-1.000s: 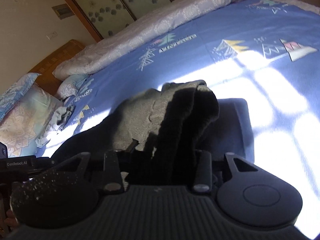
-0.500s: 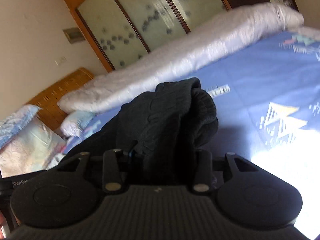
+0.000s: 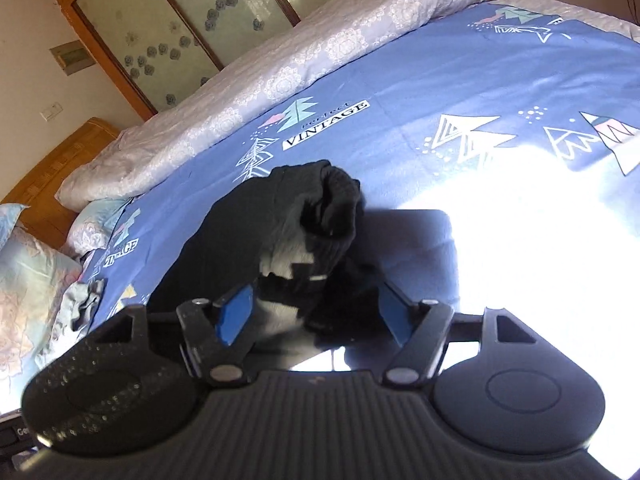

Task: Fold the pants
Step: 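Lift the folded bundle with both grippers and set it on the duvet, then open both grippers and pull them back from the folded trousers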

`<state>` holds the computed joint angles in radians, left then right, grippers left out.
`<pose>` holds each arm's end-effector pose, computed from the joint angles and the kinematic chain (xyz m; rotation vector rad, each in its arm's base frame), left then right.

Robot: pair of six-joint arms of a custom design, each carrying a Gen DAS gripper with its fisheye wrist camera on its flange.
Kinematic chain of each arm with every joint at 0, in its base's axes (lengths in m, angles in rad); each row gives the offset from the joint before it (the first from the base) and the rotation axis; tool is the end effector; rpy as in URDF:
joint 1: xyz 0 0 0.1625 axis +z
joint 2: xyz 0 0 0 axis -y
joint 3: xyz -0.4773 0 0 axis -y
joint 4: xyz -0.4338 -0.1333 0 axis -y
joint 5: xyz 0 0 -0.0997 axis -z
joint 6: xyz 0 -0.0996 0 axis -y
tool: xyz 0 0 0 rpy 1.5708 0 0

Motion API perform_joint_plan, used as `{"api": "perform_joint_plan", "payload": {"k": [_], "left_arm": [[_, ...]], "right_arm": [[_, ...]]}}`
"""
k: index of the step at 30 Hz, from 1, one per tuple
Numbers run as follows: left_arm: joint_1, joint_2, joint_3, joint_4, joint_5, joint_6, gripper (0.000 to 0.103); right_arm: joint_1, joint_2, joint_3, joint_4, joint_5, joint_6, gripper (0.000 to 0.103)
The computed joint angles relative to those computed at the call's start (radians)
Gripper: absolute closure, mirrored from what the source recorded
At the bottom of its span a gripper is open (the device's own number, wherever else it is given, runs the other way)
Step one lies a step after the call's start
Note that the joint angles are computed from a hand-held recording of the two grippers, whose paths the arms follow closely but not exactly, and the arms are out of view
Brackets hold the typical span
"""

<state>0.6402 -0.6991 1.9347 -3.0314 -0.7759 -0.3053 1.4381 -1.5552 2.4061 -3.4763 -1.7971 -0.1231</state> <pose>-0.3758 -0.5347 0.0142 0.6535 2.4057 -0.8349 0.0535 -0.4380 0.3524 -0.1740 -2.4516 1.3808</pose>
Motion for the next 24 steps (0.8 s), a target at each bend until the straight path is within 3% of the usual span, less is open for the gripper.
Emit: {"api": "perform_joint_plan", "payload": {"k": [5, 9, 11, 12, 21, 24], "left_arm": [[-0.068, -0.065, 0.111, 0.016, 0.020, -0.073, 0.029], [-0.121, -0.117, 0.186, 0.036, 0.041, -0.132, 0.022], [-0.151, -0.139, 0.221, 0.044, 0.070, -0.161, 0.003], [-0.166, -0.148, 0.237, 0.046, 0.088, -0.175, 0.000], [-0.252, -0.228, 0.310, 0.174, 0.149, -0.293, 0.000], [-0.272, -0.242, 0.309, 0.270, 0.178, -0.345, 0.000]], "right_arm": [[0.052, -0.109, 0.122, -0.001, -0.030, -0.033, 0.026], [0.118, -0.116, 0.149, -0.026, -0.066, -0.030, 0.021], [0.135, -0.140, 0.172, -0.035, -0.069, -0.026, 0.019], [0.151, -0.143, 0.179, -0.043, -0.081, -0.023, 0.018], [0.256, -0.163, 0.247, -0.091, -0.189, -0.009, 0.013], [0.276, -0.167, 0.264, -0.095, -0.198, -0.009, 0.011]]}}
